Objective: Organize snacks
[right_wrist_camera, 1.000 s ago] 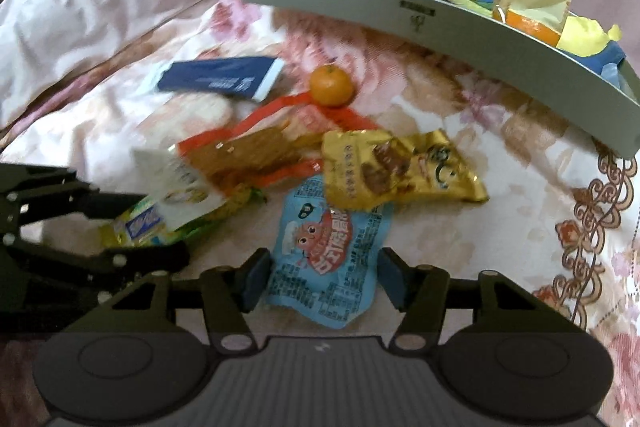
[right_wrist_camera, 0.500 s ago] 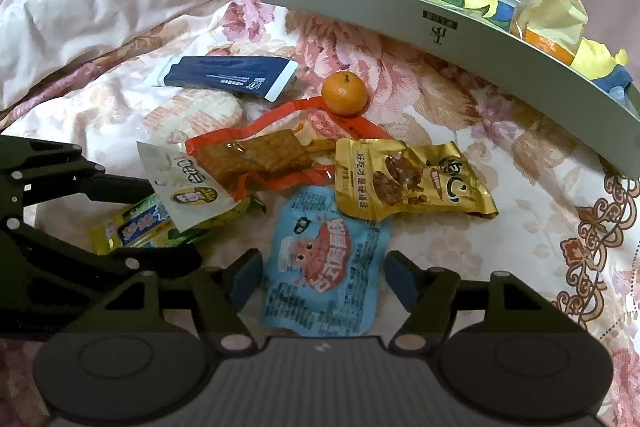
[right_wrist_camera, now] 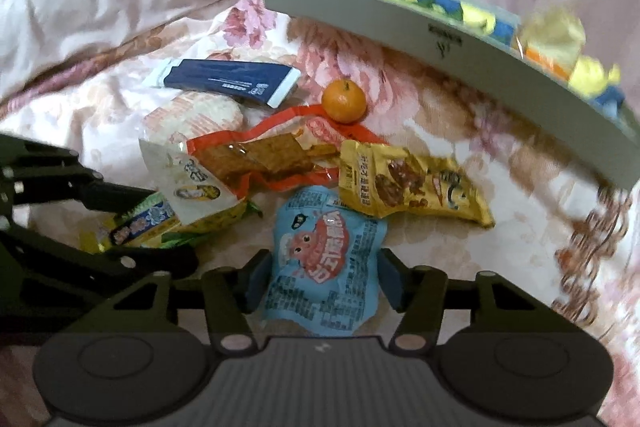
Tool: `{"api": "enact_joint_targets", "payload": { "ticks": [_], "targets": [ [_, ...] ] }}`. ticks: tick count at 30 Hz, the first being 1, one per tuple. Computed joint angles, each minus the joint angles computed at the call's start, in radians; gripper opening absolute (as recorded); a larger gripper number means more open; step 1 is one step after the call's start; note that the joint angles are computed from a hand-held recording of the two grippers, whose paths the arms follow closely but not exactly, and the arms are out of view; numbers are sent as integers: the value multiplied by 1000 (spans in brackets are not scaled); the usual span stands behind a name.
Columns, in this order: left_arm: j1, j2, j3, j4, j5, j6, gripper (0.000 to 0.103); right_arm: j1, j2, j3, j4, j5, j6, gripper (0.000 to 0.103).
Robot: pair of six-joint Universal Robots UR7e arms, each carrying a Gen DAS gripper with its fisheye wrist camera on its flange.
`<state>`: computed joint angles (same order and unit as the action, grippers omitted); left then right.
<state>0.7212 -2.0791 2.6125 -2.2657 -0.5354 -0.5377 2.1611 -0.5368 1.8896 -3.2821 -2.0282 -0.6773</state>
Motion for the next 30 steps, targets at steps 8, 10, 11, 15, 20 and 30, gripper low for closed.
{"api": "enact_joint_targets", "payload": {
  "ticks": [8,10,11,15,20,30],
  "targets": [
    [-84,-84,-14,198,-32,-180,50,39,38,41,-230,-58,-258,59],
    [-103,-96,-21,239,-33,-216,50,41,32,51,-274,-43,-275,59],
    [-116,-103,-25,266,-32,-238,50,41,27,57,-293,-33,-275,59],
    [-158,-128,-40,343,-34,-301,50,35,19,66,-377,3,-286,59],
    [-197,-127,-63,401,-37,-354,50,23,11,68,-453,57,-266,60],
    [-266,-87,-101,445,-9,-405,50,-4,-18,72,-586,111,-179,60]
  ]
}}
